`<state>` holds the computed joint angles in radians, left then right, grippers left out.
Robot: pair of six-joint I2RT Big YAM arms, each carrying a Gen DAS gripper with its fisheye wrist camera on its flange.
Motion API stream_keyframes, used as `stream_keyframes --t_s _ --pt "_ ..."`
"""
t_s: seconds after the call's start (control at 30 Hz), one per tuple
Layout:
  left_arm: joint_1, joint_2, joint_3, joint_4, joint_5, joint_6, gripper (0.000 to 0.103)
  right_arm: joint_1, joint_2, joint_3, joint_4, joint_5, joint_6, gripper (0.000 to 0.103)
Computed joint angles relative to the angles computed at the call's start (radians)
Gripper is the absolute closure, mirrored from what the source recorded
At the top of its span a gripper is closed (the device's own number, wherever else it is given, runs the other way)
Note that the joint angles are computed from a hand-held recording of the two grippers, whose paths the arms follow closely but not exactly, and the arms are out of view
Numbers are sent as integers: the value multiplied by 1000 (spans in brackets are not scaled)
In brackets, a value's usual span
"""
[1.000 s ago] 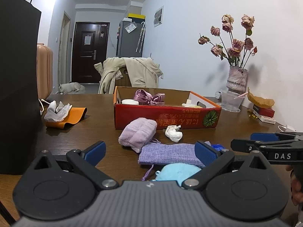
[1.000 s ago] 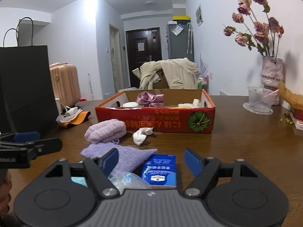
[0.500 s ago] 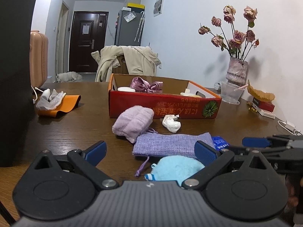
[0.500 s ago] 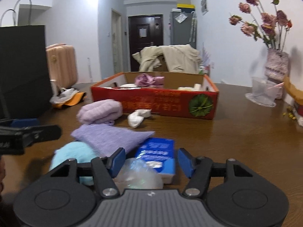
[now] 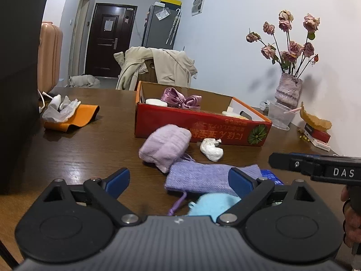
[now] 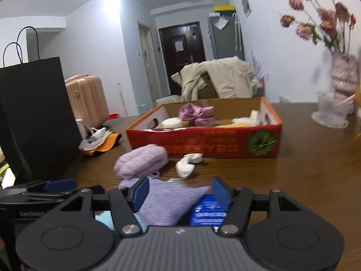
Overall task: Organize soft objects
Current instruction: 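Grasp the white twisted cloth with the right tool while the left tool grasps the iridescent bag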
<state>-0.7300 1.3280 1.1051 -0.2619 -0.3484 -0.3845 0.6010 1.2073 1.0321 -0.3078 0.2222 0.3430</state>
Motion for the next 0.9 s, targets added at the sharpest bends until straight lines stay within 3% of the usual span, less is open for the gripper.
stream_keyframes --t_s 0.27,0.47,0.63,0.73,0.8,0.9 --pt "90 25 42 5 63 61 7 11 83 94 -73 -4 15 41" --pt "143 102 137 -41 174 31 13 -13 165 188 -120 -6 9 41" --pt "144 197 238 -106 164 51 20 -59 313 357 -209 -66 -92 43" --pt "132 210 249 -149 105 40 21 -80 382 436 -268 -87 -119 50" --pt "120 186 218 -110 70 42 22 -93 393 450 -272 -109 -128 50" --pt "105 165 200 -74 98 52 22 -118 425 482 -320 -185 -142 53"
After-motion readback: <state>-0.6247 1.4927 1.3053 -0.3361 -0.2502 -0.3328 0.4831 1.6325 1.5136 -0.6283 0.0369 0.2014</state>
